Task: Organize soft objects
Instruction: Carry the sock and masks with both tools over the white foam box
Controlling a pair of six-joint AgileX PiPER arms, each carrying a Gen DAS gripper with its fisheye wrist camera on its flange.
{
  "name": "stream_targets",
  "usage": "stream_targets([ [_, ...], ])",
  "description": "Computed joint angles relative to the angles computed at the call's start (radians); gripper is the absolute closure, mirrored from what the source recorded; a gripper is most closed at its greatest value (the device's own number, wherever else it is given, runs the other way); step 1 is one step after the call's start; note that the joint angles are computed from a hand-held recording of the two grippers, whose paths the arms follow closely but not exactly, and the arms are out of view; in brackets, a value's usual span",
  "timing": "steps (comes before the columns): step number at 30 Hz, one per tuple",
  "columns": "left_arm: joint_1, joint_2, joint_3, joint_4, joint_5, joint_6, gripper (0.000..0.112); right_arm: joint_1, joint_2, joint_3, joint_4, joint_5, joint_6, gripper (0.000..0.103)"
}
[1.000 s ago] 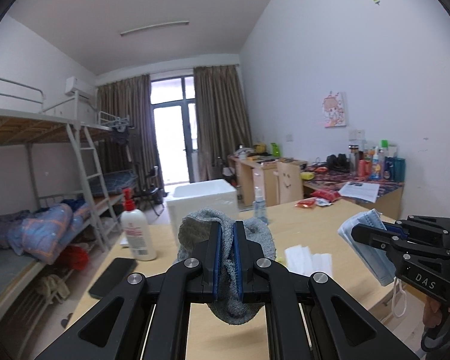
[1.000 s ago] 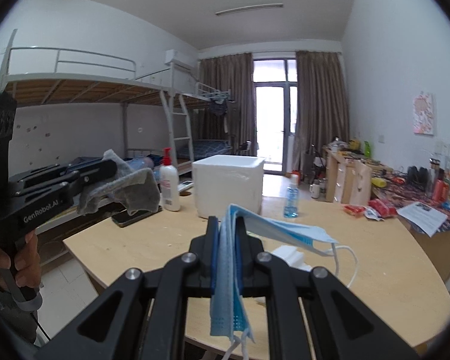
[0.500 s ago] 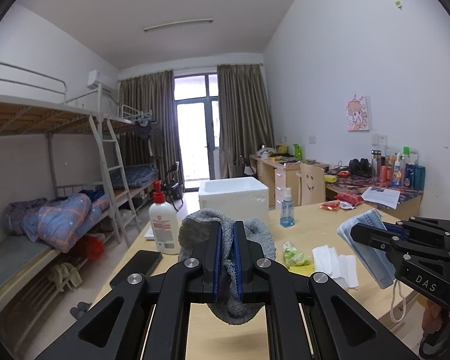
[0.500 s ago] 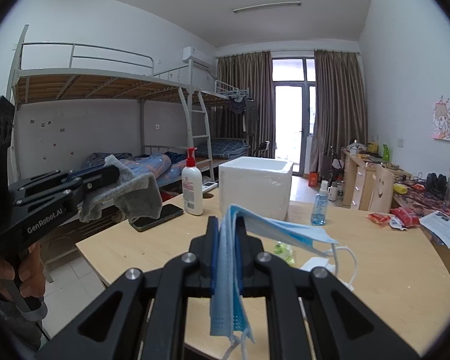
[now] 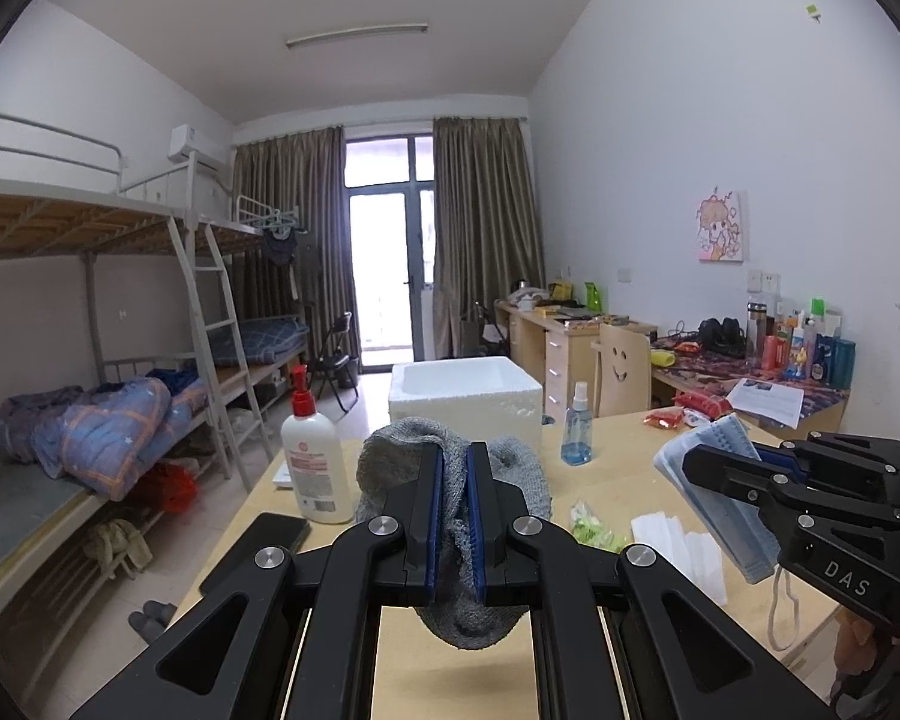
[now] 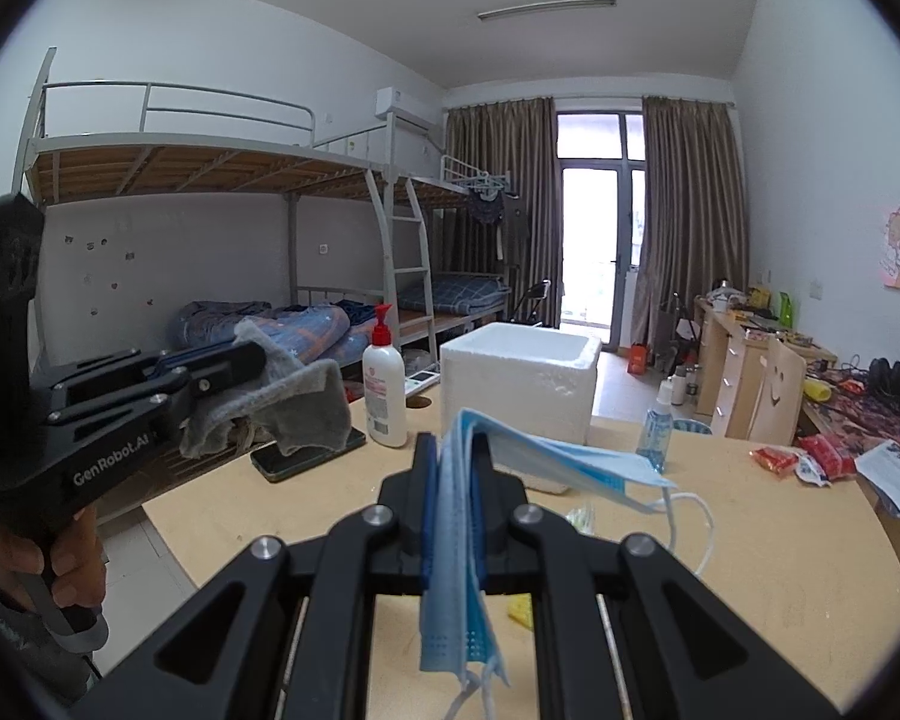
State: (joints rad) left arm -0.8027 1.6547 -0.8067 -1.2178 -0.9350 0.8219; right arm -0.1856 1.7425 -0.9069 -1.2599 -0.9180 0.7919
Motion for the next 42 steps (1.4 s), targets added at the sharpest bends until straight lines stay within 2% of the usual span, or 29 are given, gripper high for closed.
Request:
stream_targets([
  [11, 0.136, -0.002, -0.135, 0.027, 0.167, 0.09, 0.104, 0.067, 0.049, -0.193, -0.084, 0.085, 0.163, 0.09],
  [20, 0.218, 0.03, -0.266, 0.018, 0.29, 0.174, 0.104, 0.085, 0.112, -0.361, -0.176, 0.12, 0.309, 0.09],
  [32, 0.31, 0.109, -0.437, -0.012, 0.395, 0.267, 0.104, 0.144, 0.207, -0.588, -0.291, 0.195, 0.476, 0.09],
  [36, 0.336, 0.149, -0.509, -0.055, 0.425, 0.324, 0.104, 0.167, 0.257, -0.68, -0.338, 0.228, 0.539, 0.09],
  [42, 0.387, 0.206, -0.599, -0.123, 0.5, 0.406, 0.104, 0.187, 0.334, -0.819, -0.44, 0.234, 0.648, 0.09],
])
